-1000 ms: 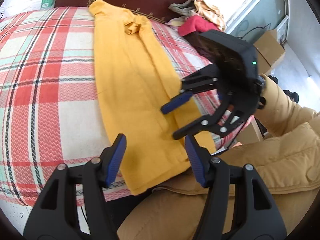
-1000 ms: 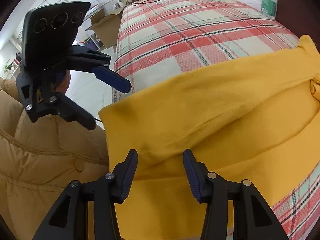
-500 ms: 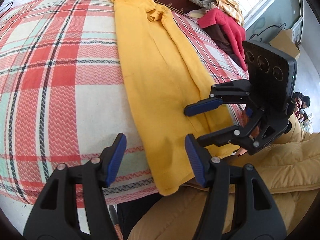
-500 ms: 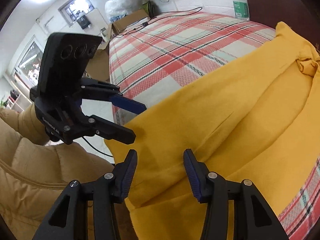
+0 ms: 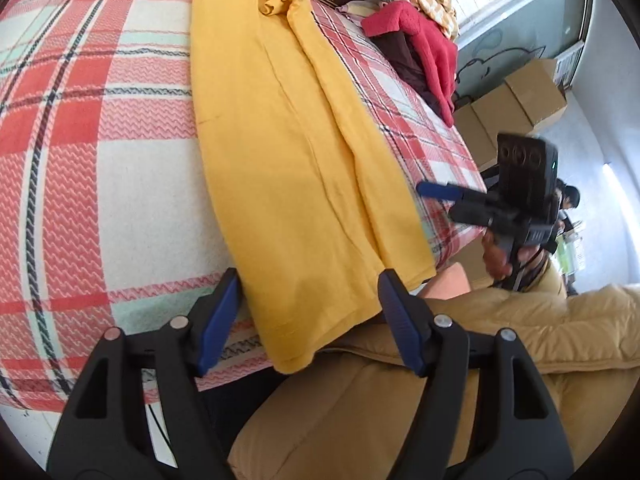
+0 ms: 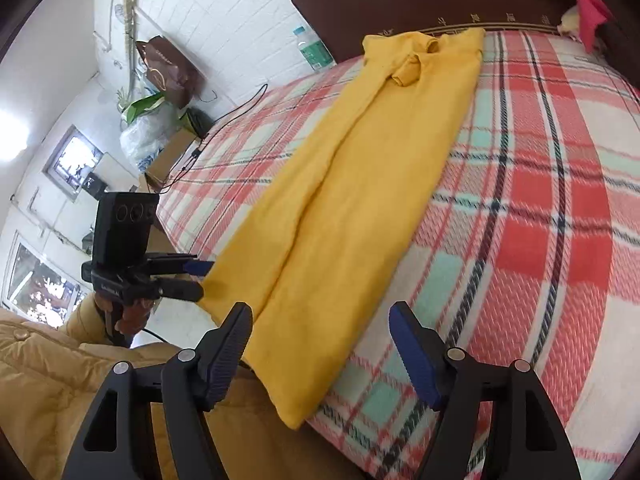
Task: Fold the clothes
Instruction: 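Grasp the hem end of the yellow strip with both grippers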
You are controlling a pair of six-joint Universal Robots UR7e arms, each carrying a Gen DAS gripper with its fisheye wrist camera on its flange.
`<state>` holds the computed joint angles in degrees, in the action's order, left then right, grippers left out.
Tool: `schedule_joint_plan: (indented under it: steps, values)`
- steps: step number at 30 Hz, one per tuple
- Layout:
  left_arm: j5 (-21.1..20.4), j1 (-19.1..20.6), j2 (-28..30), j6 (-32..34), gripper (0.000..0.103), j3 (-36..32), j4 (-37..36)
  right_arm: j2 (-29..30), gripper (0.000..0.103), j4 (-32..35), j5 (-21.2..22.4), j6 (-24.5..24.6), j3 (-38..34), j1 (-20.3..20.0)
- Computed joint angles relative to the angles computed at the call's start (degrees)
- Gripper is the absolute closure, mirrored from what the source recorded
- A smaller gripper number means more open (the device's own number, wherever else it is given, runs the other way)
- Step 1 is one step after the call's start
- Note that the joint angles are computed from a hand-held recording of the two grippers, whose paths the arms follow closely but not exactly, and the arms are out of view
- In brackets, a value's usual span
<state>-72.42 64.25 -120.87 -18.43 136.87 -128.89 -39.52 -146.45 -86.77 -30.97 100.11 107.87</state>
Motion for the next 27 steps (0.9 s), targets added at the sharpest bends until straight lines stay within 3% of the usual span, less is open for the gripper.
schedule_joint_plan:
  steps: [6,10,12,20,23,25,26,27]
  values:
    - [-0.45,-0.62,1.50,-0.22,0.032,0.39,-1.75,-0.24,0.030,0.79,0.96,0.09,2.30,-0.96]
    - [-1.00,-0.25,1.99,-1.29,0.033,0.07,-1.91,0.25,0.025,-2.45,3.32,-0.99,3.86,-1.52]
    - [0.09,-0.65,1.69,-2.23,0.043,-0.35,-0.14,0.42,0.023,-3.14,4.16,-1.85,4.25,-1.89]
    - [-3.10,1.81,1.63,-4.43,0.044,-0.87,0.19,0.72,0.017,-4.65,2.50,-3.29,4.90,-1.09]
    - [-2.43,1.40,2.44,-5.37,0.045,-1.01,-0.12,0.88,0.018,-6.46,-0.52,-4.42,5.37,0.25]
    - [-0.43,0.41,2.81,-6.52,0.058,-1.43,1.44,0.94,0.032,-8.71,-3.38,-4.63,5.93,1.11]
    - [0.47,0.15,3.01,-7.27,0.070,-1.75,2.38,0.96,0.040,-9.78,-4.94,-4.63,6.14,1.48]
    - [1.03,0.19,3.13,-8.08,0.078,-2.08,3.20,1.00,0.064,-10.82,-6.49,-4.64,6.32,1.84]
